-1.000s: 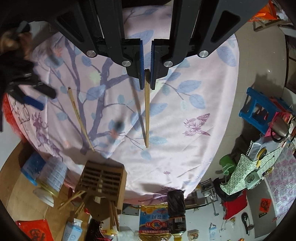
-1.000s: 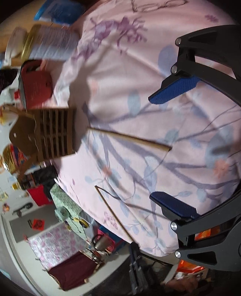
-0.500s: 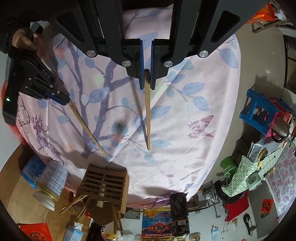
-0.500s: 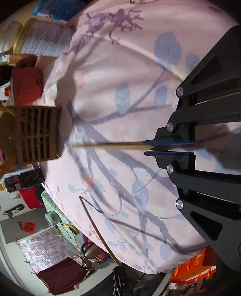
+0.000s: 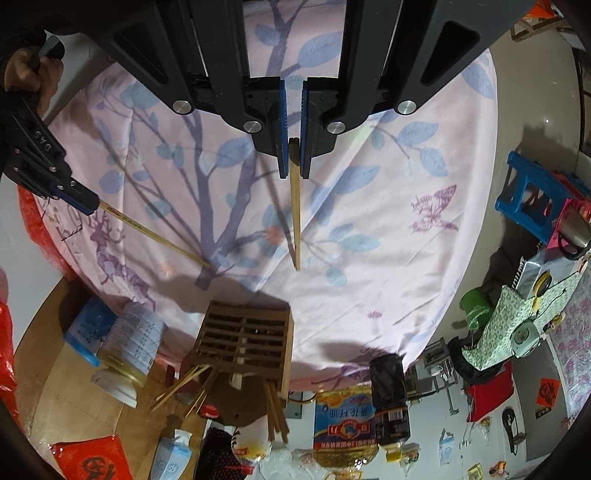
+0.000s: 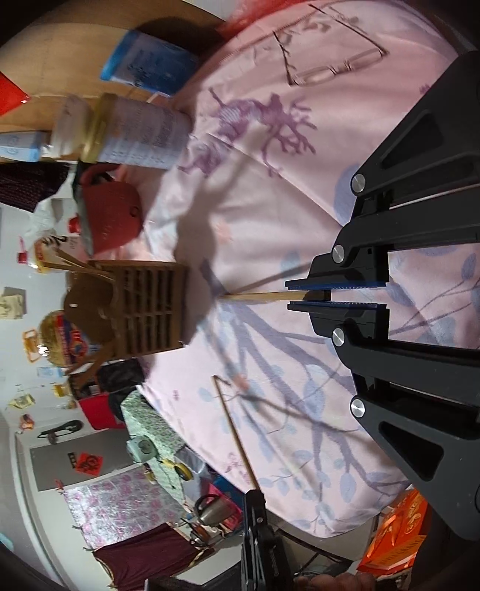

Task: Organize utensils
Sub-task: 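Lift both held chopsticks and carry them over the wooden holder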

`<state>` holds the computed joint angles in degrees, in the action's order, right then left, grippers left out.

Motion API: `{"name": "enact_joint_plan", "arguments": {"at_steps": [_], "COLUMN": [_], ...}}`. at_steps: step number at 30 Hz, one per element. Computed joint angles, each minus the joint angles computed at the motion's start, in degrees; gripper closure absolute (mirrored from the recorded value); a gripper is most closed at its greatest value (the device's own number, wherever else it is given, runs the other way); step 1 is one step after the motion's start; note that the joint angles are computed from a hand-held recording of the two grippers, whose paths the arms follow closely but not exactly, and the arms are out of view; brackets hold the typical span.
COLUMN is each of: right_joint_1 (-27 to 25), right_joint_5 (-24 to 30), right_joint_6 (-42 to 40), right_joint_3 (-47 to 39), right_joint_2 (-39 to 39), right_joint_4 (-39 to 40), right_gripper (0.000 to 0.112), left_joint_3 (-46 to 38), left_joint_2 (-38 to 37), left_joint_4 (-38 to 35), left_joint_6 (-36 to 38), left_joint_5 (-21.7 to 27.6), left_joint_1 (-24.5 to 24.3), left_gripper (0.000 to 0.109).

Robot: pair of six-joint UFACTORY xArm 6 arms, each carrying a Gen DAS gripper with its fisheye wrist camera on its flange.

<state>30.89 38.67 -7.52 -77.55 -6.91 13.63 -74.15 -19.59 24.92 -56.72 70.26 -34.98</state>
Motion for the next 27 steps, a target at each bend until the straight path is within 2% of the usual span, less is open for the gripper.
{"name": "enact_joint_plan", "arguments": {"at_steps": [16, 27], "right_joint_1": [-0.82, 0.49], "right_joint_5": [-1.89, -1.85], "right_joint_6": [-2.94, -1.12], "right_joint_3": [-8.66, -12.02], "right_joint_2": [1.85, 4.94], "right_joint_4": [4.63, 4.66], "right_gripper": [0.106, 0.105], "left_joint_3": [-10.24, -10.63], "left_joint_2": [3.1, 4.03], "left_joint_4": [3.82, 1.55], "left_joint_6": [1.2, 3.63], "left_joint_5": [0.25, -2.93], "left_joint_1": [-0.47, 2.32], "left_gripper": [0.102, 0.102]}}
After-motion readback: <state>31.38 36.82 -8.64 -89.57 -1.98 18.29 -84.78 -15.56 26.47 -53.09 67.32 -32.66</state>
